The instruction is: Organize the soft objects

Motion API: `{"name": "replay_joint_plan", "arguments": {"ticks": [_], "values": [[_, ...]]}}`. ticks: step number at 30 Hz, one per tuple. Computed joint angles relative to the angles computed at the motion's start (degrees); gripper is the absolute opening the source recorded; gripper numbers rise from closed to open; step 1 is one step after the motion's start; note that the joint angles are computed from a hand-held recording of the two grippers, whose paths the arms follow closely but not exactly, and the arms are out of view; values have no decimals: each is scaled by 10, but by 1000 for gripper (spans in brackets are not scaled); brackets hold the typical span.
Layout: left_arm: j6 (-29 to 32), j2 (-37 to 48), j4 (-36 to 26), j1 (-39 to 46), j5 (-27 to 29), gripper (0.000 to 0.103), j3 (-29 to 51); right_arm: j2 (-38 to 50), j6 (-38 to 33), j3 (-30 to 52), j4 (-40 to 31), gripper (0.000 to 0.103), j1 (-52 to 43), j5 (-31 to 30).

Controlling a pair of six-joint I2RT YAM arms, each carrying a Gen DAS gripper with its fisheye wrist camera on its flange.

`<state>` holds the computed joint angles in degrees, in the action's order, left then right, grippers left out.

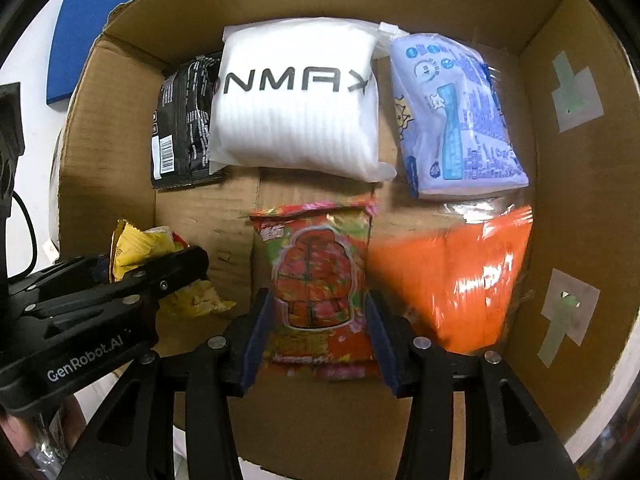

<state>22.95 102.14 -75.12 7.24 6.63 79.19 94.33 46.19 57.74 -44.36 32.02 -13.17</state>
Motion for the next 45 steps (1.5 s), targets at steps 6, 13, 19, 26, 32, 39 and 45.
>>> {"name": "replay_joint_plan", "arguments": {"ticks": [6, 13, 19, 26, 32, 39, 45], "values": [[0, -14, 0, -6, -7, 54, 6, -10, -6, 3, -12, 57, 5, 20], [-6, -59, -4, -12, -7, 75, 15, -43, -11, 10, -48, 59, 5, 47], [-5, -101, -7, -11, -10, 98, 16, -69, -10, 37, -95, 76, 5, 77], [-23, -129, -6, -29, -18, 98, 17, -113, 1, 37, -154, 103, 4, 115], [-28, -148, -15, -32, -19, 98, 21, -141, -8, 35, -186, 103, -18, 128], [-29, -182, -52, -35, -19, 98, 59, -176, -5, 51, -224, 103, -17, 138], [-26, -253, -111, -39, -6, 98, 118, -240, 31, 97, -301, 103, 12, 169]]}}
